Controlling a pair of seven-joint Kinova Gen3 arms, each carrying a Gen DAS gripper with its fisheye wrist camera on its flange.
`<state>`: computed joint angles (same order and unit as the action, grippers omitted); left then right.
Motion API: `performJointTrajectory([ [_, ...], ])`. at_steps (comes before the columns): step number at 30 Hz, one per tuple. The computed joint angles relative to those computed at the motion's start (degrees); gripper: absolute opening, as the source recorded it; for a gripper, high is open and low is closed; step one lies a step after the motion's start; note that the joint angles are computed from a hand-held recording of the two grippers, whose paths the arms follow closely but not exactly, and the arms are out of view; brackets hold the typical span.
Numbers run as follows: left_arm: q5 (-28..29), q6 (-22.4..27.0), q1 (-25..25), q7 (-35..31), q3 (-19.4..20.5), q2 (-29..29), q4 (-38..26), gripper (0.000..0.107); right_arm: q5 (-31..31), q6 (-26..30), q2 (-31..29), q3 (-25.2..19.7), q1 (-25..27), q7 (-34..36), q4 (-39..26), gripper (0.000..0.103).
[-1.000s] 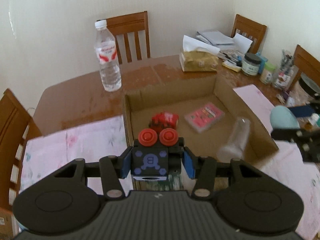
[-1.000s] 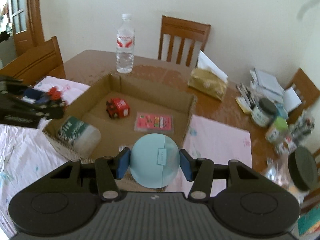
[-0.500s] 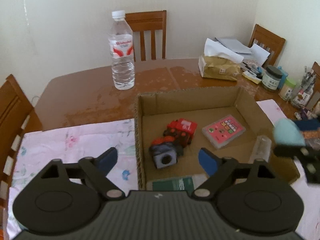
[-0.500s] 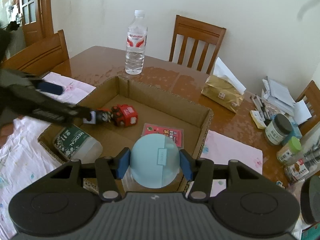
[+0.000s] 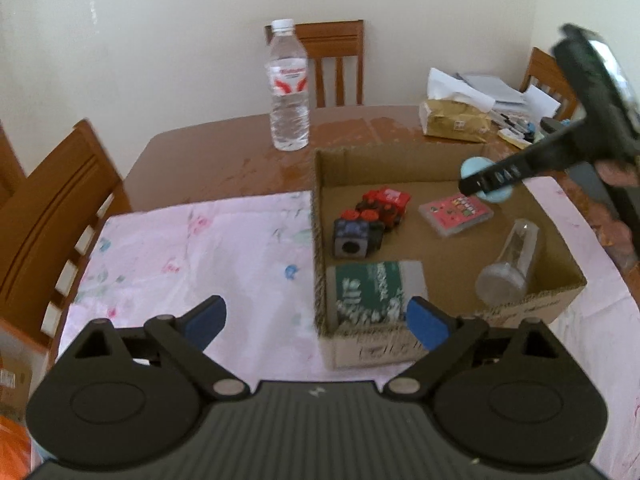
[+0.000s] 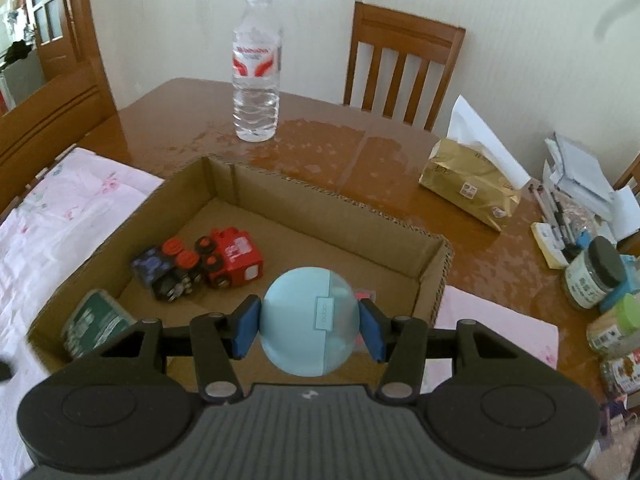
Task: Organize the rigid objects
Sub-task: 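Release the light blue case in the box with the right tool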
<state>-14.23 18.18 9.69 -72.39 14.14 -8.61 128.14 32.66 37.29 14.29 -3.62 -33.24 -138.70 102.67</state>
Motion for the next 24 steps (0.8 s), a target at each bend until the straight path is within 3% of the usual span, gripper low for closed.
performJointTrajectory([
  [3, 2.5, 0.8, 0.6, -1.6, -1.9, -1.0, 0.9, 0.097, -3.0, 0.1, 3.1, 0.1, 2.2, 3.6, -3.1, 0.058],
  [8, 0.1, 2.6, -2.8, 2.9, 0.8, -2.0, 1.8, 0.097, -1.7, -0.1, 6.6, 3.3, 0.6, 2.9, -6.2, 0.060],
  [10, 0.7, 3.3, -2.4, 2.6, -0.2, -2.2, 1.8, 0.097, 0.1, -0.4, 6.6, 4.6, -0.6, 1.3, -6.4, 0.077],
  [11, 1.0, 3.4, -2.2, 2.5, -0.5, -2.4, 2.0, 0.098, 1.3, -0.6, 6.4, 5.3, -1.3, -0.2, -6.2, 0.094],
  [12, 0.9, 3.4, -2.3, 2.5, -0.6, -2.6, 2.2, 0.099, 2.7, -1.3, 5.8, 5.9, -2.0, -2.0, -5.5, 0.102],
  [14, 0.2, 3.5, -2.9, 3.0, -0.1, -2.9, 2.5, 0.099, 3.9, -2.1, 4.7, 5.9, -2.1, -4.0, -4.5, 0.103],
  [24, 1.7, 2.9, -1.6, -0.2, -1.8, -2.2, 2.7, 0.099, 5.8, 4.6, 0.8, 2.2, -3.2, -8.6, -2.1, 0.103],
])
